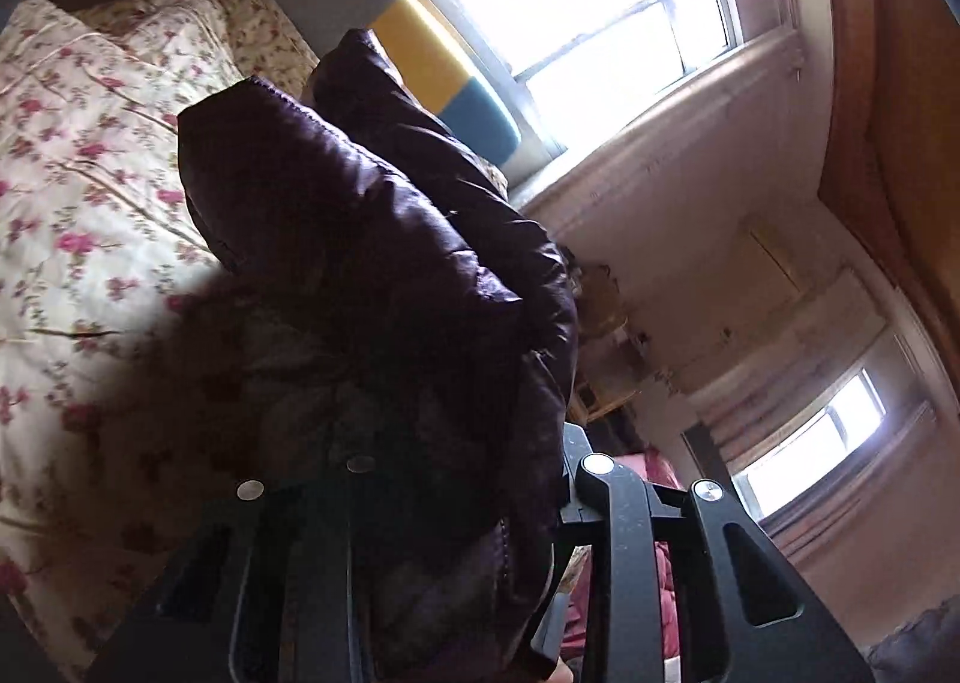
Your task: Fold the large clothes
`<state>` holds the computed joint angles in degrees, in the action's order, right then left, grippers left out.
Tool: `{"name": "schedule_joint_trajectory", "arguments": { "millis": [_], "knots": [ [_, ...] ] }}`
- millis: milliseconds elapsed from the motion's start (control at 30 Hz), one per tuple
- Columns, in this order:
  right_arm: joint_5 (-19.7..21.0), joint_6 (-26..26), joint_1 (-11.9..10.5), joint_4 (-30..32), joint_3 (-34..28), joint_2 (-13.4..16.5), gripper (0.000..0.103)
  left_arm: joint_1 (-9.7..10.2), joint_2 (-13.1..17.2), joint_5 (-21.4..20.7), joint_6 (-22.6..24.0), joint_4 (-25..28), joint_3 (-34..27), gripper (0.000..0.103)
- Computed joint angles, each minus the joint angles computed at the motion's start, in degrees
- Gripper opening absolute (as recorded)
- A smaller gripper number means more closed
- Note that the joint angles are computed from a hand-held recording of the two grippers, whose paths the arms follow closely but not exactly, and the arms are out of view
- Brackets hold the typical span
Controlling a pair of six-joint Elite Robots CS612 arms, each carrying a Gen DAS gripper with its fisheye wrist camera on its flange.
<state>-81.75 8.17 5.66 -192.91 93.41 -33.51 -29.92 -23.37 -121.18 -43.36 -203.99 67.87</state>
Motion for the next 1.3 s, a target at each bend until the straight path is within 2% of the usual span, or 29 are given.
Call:
{"name": "schedule_joint_trajectory", "arguments": {
  "millis": [167,233,533,767,1000,1133,1300],
  "knots": [
    [0.52,-0.41,-0.68,1.03,1.72,-1.88,0.019,-1.10,-0.35,1.78,2.56,4.32,-1.53,0.030],
    [0.12,-0.42,-0.91,0.79,2.75,-2.76,0.025,-1.47,-0.68,2.52,3.26,5.53,-1.56,0.030],
    [-6.27,1.34,-2.23,0.06,8.35,-7.69,0.041,-3.69,-1.56,5.95,8.26,13.55,-2.96,0.030],
    [-12.53,5.22,-4.67,0.28,12.89,-10.90,0.041,-4.92,-0.26,5.40,11.79,19.73,-6.56,0.030],
    [-17.86,6.81,-6.69,2.17,16.12,-12.82,0.041,-6.52,1.87,6.23,14.43,27.53,-11.31,0.032],
    [-19.11,8.01,-8.41,3.20,17.52,-13.53,0.049,-7.64,3.66,7.78,15.92,32.21,-14.93,0.032],
    [-19.34,9.38,-10.55,4.87,18.05,-13.22,0.051,-9.06,5.89,10.16,19.31,38.40,-19.28,0.034]
  ]
}}
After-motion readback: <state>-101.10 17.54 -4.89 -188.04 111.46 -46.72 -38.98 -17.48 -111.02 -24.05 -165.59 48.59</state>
